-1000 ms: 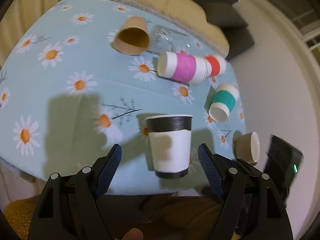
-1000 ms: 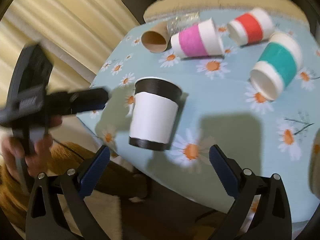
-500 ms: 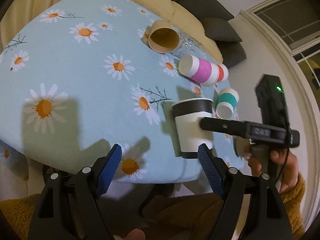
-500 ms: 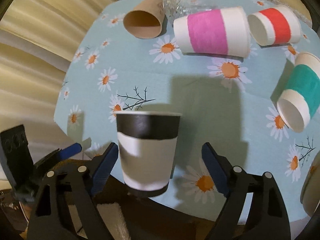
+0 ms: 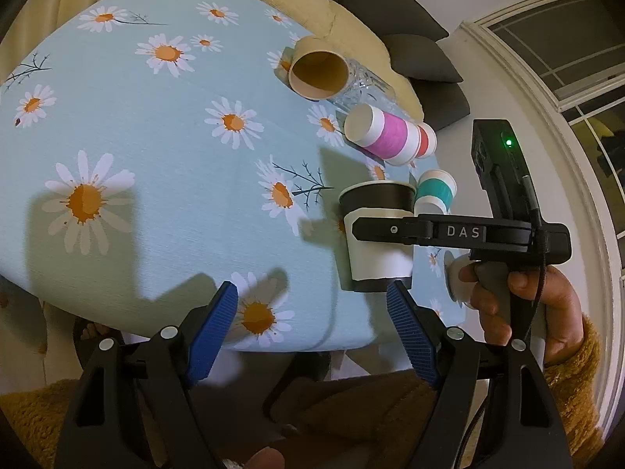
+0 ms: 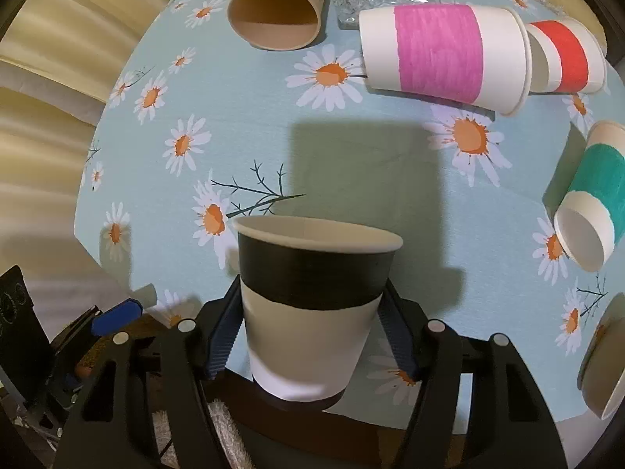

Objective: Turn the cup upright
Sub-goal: 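Grasp the upright cup with the right gripper while the left gripper releases it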

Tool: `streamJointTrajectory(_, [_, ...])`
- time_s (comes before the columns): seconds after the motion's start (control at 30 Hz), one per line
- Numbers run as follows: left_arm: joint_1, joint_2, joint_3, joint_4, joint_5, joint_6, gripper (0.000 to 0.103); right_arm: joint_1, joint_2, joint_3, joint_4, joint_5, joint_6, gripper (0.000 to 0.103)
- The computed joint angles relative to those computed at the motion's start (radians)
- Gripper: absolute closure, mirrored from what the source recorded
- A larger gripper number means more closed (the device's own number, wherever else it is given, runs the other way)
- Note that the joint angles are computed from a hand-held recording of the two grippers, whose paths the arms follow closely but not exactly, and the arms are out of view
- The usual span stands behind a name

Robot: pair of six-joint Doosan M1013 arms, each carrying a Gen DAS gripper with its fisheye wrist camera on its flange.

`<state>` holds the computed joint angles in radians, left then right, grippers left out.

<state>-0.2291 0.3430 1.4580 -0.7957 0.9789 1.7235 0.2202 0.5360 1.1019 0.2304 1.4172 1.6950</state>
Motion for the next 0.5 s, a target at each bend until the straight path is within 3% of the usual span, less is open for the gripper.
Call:
streamJointTrajectory(0.13, [-0.002, 0.001, 0.000, 0.002, 0.000, 0.004, 0.026, 0.000, -0.002, -0.003, -0.010, 0.005, -0.002, 0.038])
streamJointTrajectory(0.23, [-0.004, -0.001, 0.003, 0.001, -0.012, 0.007, 0.026, -0.006, -0.030, 0.021, -0.017, -0.038, -0.007, 0.038])
streamJointTrajectory(0.37, [-0.004, -0.006, 0.008, -0.002, -0.029, 0.014, 0.026, 0.000, -0.111, 0.114, -0.041, -0.226, -0.034, 0.038])
streamJointTrajectory(0.5, [-0.003, -0.009, 0.011, -0.008, -0.039, 0.015, 0.026, 0.016, -0.213, 0.251, -0.067, -0.495, -0.056, 0.038])
